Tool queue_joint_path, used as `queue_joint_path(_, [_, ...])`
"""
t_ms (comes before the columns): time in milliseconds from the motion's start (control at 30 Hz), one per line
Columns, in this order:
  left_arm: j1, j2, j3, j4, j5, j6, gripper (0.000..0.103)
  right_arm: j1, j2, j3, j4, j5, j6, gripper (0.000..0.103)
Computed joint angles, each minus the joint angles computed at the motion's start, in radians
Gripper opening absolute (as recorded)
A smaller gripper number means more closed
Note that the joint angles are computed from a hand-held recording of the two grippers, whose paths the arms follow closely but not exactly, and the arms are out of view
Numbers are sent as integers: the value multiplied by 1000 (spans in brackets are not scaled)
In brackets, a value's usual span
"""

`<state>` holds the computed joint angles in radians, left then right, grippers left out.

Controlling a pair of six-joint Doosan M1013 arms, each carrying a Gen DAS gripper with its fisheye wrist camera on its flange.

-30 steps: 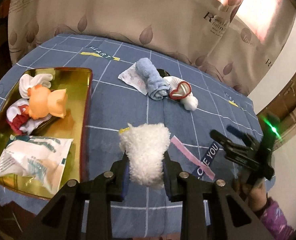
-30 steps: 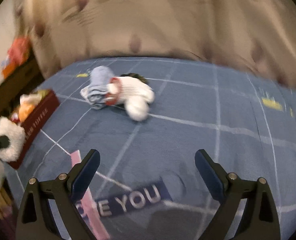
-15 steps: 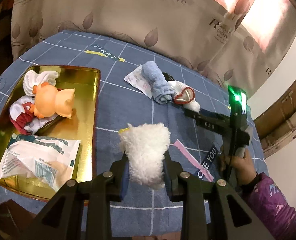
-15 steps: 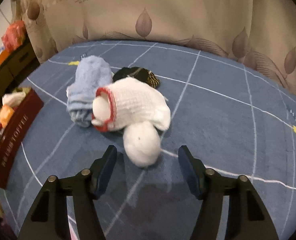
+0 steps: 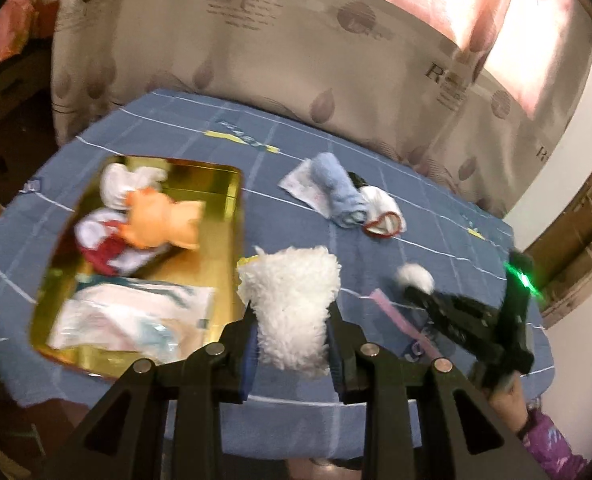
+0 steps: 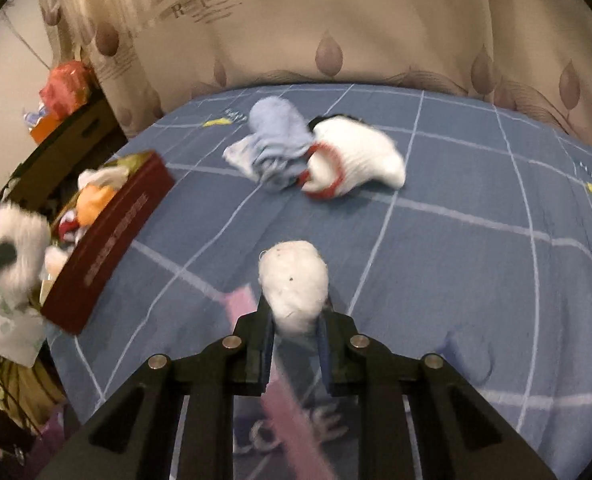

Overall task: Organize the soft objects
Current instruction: 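Lower the pompom into the gold tin while the right gripper grasps the small white ball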

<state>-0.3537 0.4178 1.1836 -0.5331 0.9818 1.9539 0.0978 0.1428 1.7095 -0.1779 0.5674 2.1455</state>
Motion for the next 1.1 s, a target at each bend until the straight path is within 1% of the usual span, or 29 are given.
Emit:
queue_joint_path(67, [7, 4, -14, 51, -25, -13, 29, 12, 2, 3, -27, 9, 25, 18])
queue_joint_path(100, [10, 11, -27, 65, -27, -12, 29, 15, 0, 5, -53, 3, 49, 18])
queue_joint_path(200, [7, 62, -113, 145, -18, -25, 29, 4, 0, 9, -29, -1, 56, 18])
queue_joint_path(267, [9, 115, -197, 161, 22, -45, 29, 4, -4, 13, -41, -11, 69, 18])
queue_joint_path(333, [6, 155, -257, 189, 44, -73, 29, 10, -2, 12, -64, -6, 85, 18])
queue_joint_path(467, [-9, 258, -406, 251, 128, -155, 29, 13, 3, 9, -71, -2, 85, 18])
queue_joint_path(567, [-16, 312, -485, 279, 179, -211, 29, 9, 2, 10, -54, -10, 74, 18])
queue_joint_path(600, [-15, 333, -517, 276, 205, -239, 31, 7, 1, 12, -51, -12, 72, 18])
queue_joint_path(667, [-17, 366, -566, 286, 240, -283, 32, 6, 1, 14, -46, -16, 70, 18])
queue_joint_path(767, [-21, 392, -610, 310, 271, -330, 35, 4, 1, 14, -34, -18, 61, 18])
queue_joint_path(833, [-21, 414, -649, 315, 310, -343, 41, 3, -1, 16, -30, -22, 57, 18])
queue_joint_path(867, [-24, 421, -663, 332, 325, -352, 42, 2, -1, 17, -29, -24, 56, 19])
queue_joint_path(933, [-29, 431, -684, 351, 344, -356, 48, 1, -1, 17, -22, -23, 49, 19])
queue_joint_path(1033, [-34, 409, -649, 395, 304, -357, 52, 1, 0, 15, -21, -20, 45, 19])
queue_joint_path(1100, [-29, 396, -632, 373, 291, -347, 52, 1, 1, 14, -22, -18, 45, 19])
